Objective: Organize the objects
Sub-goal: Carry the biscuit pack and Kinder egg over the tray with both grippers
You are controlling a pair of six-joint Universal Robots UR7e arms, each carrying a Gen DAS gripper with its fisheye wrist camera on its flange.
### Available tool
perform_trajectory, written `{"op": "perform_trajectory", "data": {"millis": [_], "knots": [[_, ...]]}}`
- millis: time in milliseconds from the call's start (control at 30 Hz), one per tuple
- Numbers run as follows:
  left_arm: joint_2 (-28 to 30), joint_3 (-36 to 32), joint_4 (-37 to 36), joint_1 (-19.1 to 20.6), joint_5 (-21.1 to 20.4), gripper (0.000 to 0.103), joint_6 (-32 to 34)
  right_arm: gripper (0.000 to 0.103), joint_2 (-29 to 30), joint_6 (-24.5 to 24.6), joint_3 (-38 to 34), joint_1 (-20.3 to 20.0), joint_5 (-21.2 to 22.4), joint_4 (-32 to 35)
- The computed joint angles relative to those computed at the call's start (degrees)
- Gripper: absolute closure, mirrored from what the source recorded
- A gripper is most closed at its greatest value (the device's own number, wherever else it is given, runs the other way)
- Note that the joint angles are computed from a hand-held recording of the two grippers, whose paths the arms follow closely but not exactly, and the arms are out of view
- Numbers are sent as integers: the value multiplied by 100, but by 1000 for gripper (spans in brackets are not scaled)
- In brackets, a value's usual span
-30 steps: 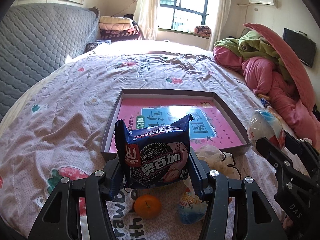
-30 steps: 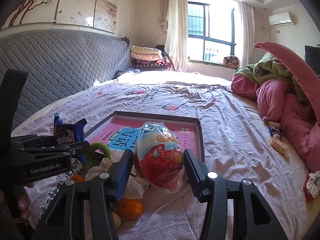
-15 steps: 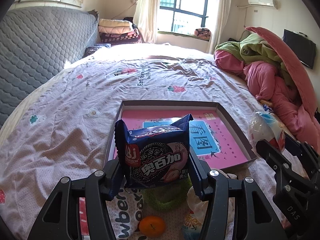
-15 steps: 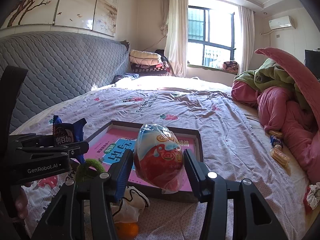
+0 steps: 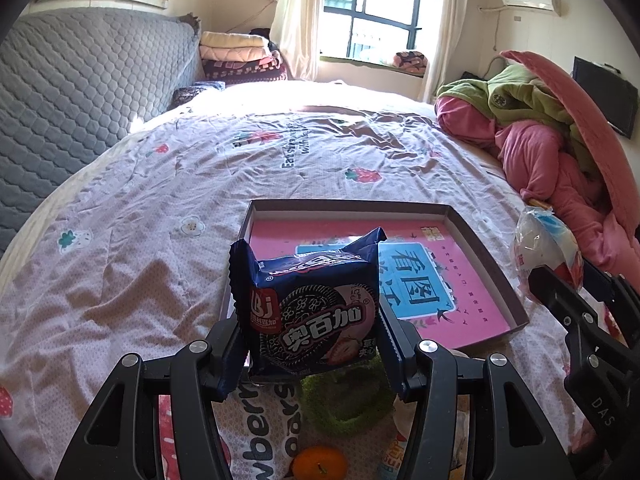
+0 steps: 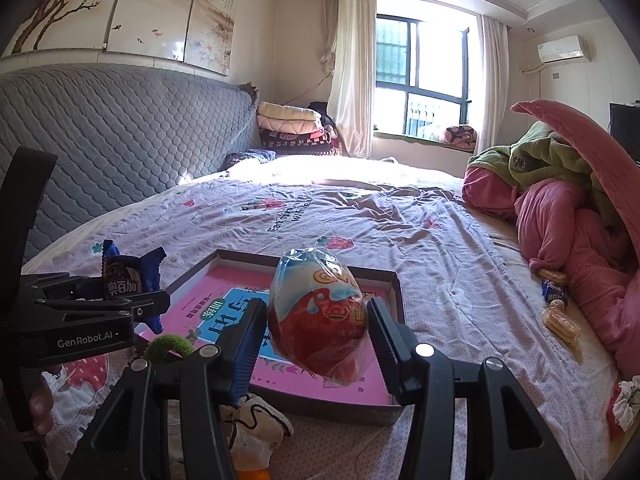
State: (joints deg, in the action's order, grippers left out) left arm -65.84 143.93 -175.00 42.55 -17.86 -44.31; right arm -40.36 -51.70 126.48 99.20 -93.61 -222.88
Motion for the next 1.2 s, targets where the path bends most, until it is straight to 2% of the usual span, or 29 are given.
{"op": "perform_trajectory", "data": {"millis": [333, 633, 833, 967, 1200], "knots": [[101, -171, -276, 196, -70, 44, 364, 51, 40, -26, -152, 24, 30, 65], [313, -404, -771, 469, -139, 44, 1013, 51, 94, -14, -339, 8, -54, 244], [356, -564, -1013, 712, -296, 44, 1405, 51, 160, 102, -529, -24, -204, 512], [383, -586, -1238, 914, -572, 44, 1570, 51, 199, 129, -599, -74, -295, 661], [468, -660, -1128, 1140, -744, 44, 1550, 51, 201, 188, -687, -155, -448, 939]]}}
